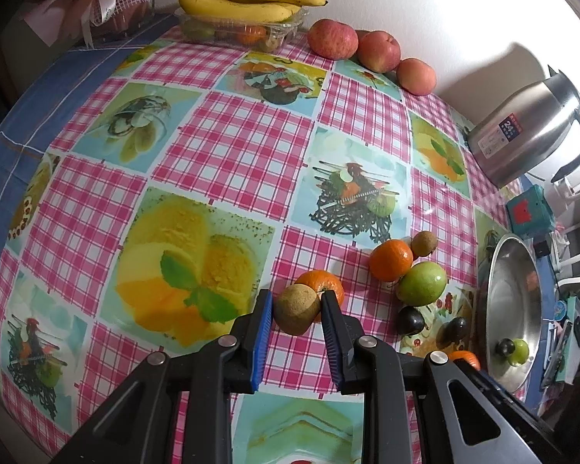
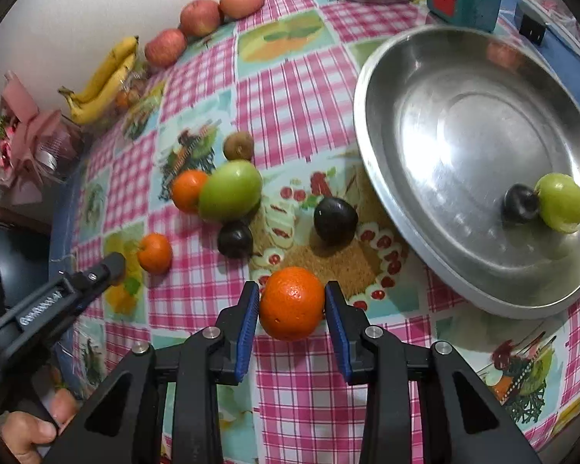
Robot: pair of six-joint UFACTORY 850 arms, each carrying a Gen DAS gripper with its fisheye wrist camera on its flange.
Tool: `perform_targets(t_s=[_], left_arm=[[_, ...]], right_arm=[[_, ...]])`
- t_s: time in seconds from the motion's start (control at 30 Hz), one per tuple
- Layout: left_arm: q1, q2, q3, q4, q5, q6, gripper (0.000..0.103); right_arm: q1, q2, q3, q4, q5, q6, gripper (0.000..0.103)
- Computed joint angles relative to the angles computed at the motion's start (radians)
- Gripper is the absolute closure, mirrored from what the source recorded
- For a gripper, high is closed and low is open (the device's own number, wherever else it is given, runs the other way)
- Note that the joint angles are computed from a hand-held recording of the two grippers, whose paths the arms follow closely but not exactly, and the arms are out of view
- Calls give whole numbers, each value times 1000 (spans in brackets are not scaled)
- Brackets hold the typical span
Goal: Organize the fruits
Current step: 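Lift the kiwi and the orange and carry both toward the steel tray, then lower the kiwi into the tray and open the left gripper while the right gripper holds the orange above it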
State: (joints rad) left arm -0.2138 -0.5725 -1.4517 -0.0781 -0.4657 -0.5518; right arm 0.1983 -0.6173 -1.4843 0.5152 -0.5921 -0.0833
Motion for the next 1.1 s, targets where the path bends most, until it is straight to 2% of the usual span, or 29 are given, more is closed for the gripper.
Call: perform_targets(t_s=[0.47, 0.8, 1.1], left_arm=[[-27, -40, -94, 35, -14, 8, 76], [-83, -108, -214, 73, -47, 47, 76], [-162, -199, -366, 52, -77, 187, 76]], right_arm=[[1, 18, -48, -343, 88, 302, 67], [-68, 27, -33, -450, 113, 477, 67], [-132, 24, -27, -517, 114, 602, 67]])
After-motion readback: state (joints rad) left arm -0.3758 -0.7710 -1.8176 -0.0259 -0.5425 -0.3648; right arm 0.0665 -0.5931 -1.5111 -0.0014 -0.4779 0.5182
